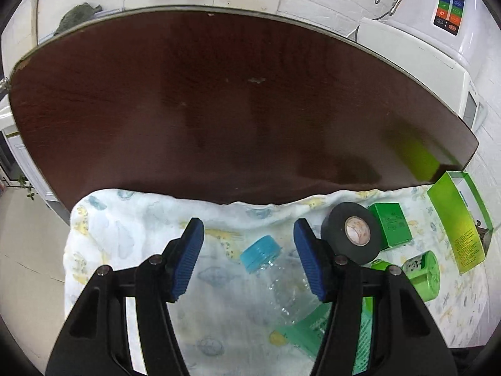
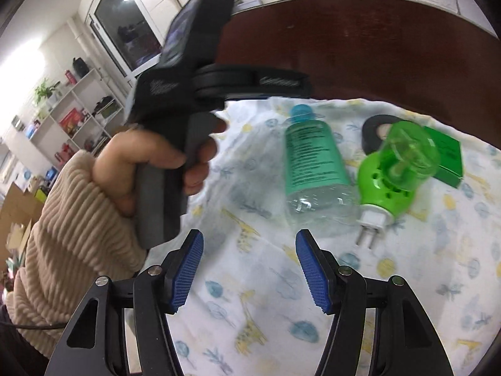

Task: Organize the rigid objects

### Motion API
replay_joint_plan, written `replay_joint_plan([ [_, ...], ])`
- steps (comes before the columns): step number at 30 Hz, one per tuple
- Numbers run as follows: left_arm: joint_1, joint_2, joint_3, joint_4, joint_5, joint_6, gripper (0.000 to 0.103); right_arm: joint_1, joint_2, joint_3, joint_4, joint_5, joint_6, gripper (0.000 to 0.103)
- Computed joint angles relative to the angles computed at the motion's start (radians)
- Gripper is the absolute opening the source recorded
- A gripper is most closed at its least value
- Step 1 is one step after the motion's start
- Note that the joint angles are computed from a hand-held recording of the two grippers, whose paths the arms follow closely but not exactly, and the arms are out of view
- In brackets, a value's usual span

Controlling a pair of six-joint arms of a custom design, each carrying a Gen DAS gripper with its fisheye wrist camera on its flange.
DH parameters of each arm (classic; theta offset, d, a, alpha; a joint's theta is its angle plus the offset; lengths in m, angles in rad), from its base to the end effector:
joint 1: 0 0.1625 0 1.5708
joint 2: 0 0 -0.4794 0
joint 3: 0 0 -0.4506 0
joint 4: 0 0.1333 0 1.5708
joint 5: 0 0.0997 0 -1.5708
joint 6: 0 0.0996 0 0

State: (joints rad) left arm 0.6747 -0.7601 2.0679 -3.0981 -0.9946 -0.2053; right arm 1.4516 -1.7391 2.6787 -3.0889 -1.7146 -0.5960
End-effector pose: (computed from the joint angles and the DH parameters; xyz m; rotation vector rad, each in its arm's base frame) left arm -0.3358 -0.5088 -0.0021 0.8265 2.5558 -0.6684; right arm 0.0798 -0.3348 0.2433 0.5868 -2.6618 0.6910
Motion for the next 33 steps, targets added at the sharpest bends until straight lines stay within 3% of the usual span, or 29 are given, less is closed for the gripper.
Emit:
replay_joint_plan([
  [2,0.018,0.006,-0.017,0.013,-0.062,0.014,0.056,0.0,0.038,-0.006,-0.039,-0.006,0.026,0.063],
  [4,0.028,0.01,-0.029,0.036,-0.102,0.023,0.054,-0.006,0.061,-0.015,-0.065,-0.019,0.056,0.056],
  [6,0.029,0.011,-0.03,0.059,-0.118,0.035,0.043,-0.017,0.071,-0.019,-0.098,-0.042,0.083,0.056],
  [12,0.026,-0.027,0.024,0.04,-0.151,0.027,0.042,-0.074,0.032,-0.031,-0.107,-0.067,0.146,0.056],
  [18,-0.007,-0.102,0.139,0.007,-0.188,-0.037,0.042,-0.137,-0.088,-0.009,-0.03,0.004,0.067,0.056],
  [23,-0.095,-0.144,0.245,-0.038,-0.185,-0.108,0.042,-0.194,-0.223,0.009,0.093,0.056,-0.018,0.056],
  [26,-0.131,-0.148,0.288,-0.093,-0.228,-0.157,0.043,-0.242,-0.294,0.019,0.151,0.084,-0.05,0.056],
  [31,-0.209,-0.131,0.33,-0.121,-0.148,-0.222,0.046,-0.301,-0.384,0.032,0.22,0.117,-0.085,0.056],
  [33,-0.211,-0.137,0.345,-0.138,-0.144,-0.241,0.058,-0.328,-0.423,0.036,0.241,0.141,-0.099,0.056],
])
